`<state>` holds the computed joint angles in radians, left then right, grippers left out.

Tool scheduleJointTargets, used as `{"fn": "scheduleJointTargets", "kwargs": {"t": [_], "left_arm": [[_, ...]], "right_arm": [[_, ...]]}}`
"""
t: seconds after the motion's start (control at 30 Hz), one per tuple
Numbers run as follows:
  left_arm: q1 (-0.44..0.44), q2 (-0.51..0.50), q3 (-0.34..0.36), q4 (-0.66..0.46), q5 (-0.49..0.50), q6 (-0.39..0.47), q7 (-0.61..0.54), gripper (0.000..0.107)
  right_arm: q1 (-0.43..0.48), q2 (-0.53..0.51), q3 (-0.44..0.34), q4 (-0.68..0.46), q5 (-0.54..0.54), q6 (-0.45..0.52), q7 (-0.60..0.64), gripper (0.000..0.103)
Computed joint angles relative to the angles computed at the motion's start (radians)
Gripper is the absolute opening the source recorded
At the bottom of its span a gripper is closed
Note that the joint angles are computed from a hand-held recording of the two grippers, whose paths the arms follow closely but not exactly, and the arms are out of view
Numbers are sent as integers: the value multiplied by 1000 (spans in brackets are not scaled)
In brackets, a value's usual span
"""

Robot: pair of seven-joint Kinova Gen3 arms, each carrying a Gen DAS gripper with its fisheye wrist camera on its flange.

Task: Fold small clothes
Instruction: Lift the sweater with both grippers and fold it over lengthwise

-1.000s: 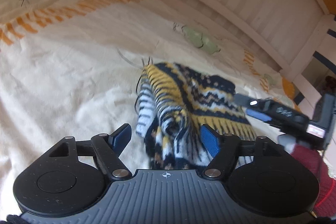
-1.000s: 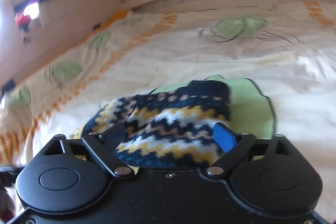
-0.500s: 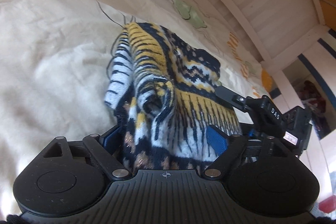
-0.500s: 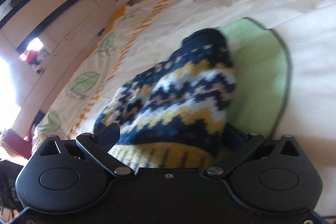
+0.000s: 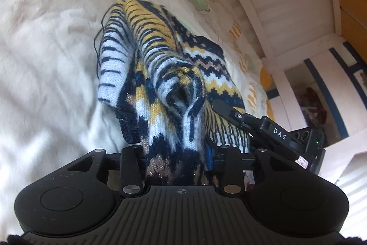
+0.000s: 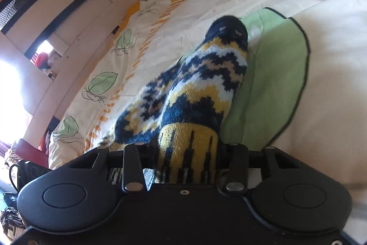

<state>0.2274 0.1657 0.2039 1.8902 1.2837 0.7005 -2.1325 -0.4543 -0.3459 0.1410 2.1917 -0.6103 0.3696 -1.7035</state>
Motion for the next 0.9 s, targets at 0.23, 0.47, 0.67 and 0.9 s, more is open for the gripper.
{"fn": "scheduleJointTargets", "kwargs": {"t": [0.23,0.47,0.67,0.9], "left_arm": [[23,-142,-13,80,-75,136,103,37],[94,-319,13,185,-159,162,243,37],[-125,-490,285,225,-302,146,471,41],[-332,-792,381,106,-536,309,718,45]], "right_arm": [[232,-240,-260,-7,146,282,-285,53],[297,-488,-422,-39,186,547,-569,55],[368,-571,-607,-121,298,687,-694,70],[439,-663,-674,-167,312,778,-739,84]]}}
